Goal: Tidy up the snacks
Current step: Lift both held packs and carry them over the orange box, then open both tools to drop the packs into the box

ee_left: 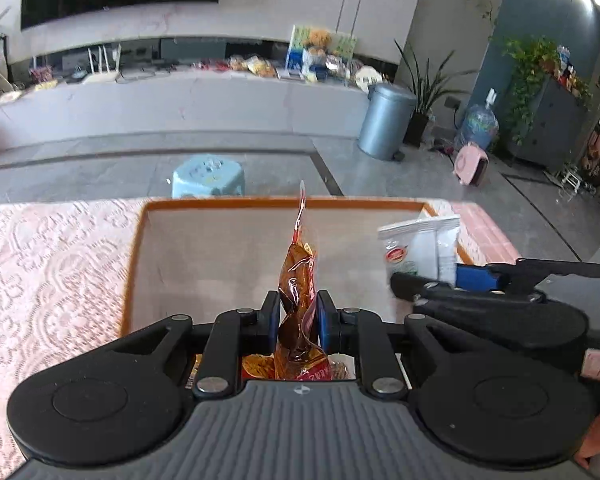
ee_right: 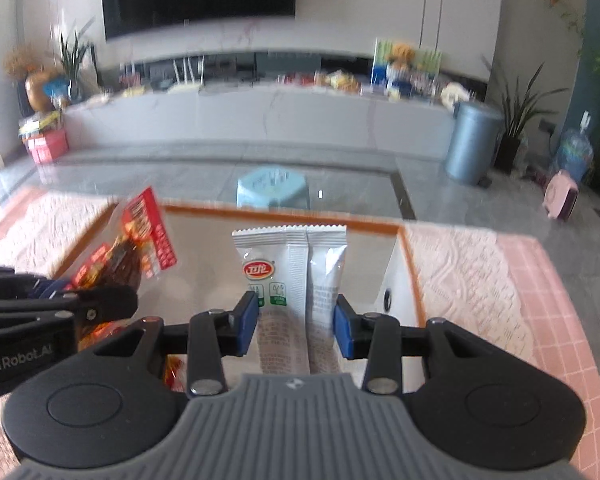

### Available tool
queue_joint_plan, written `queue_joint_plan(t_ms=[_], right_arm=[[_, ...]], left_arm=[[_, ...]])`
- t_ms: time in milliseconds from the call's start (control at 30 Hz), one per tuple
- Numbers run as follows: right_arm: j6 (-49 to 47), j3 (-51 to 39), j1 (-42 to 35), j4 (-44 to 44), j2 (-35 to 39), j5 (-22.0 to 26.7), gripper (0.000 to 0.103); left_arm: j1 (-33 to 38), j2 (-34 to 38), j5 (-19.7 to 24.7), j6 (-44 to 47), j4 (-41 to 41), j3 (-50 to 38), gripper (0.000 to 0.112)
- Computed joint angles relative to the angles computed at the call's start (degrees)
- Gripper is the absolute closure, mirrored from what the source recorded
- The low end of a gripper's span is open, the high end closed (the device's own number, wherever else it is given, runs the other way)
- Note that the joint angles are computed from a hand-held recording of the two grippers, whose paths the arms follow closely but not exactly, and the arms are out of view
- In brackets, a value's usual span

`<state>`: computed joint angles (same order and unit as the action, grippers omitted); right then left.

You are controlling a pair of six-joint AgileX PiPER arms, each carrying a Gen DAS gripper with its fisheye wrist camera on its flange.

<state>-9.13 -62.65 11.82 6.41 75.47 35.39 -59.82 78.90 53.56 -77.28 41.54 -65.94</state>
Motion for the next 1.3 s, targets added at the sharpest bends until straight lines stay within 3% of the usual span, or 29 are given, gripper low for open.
queue_joint_plan(t_ms=[267, 433, 1000, 1200, 1300], right_arm=[[-0.63, -0.92, 0.64, -1.25, 5.3, 2.29, 0.065], [0.05, -1.99, 0.73, -1.55, 7.84, 3.79, 0.065], [3.3, -4.04, 2.8, -5.44, 10.37, 5.63, 0.062], [3.43, -4.31, 2.65, -6.24, 10.58, 6.31, 0.056], [4.46, -4.51, 2.78, -7.22, 10.26, 6.53, 0.048]], left_arm=[[7.33, 1.17, -7.2, 8.83, -11.54, 1.5, 0.092], [10.11, 2.39, -8.2, 12.97, -16.96, 1.01, 0.092], [9.4, 4.95, -2.17, 12.68, -17.96, -1.67, 0.092], [8.35, 5.43, 0.55, 11.7, -16.33, -3.28, 0.091], [7.31, 6.15, 2.65, 10.34, -14.68, -4.61, 0.081]])
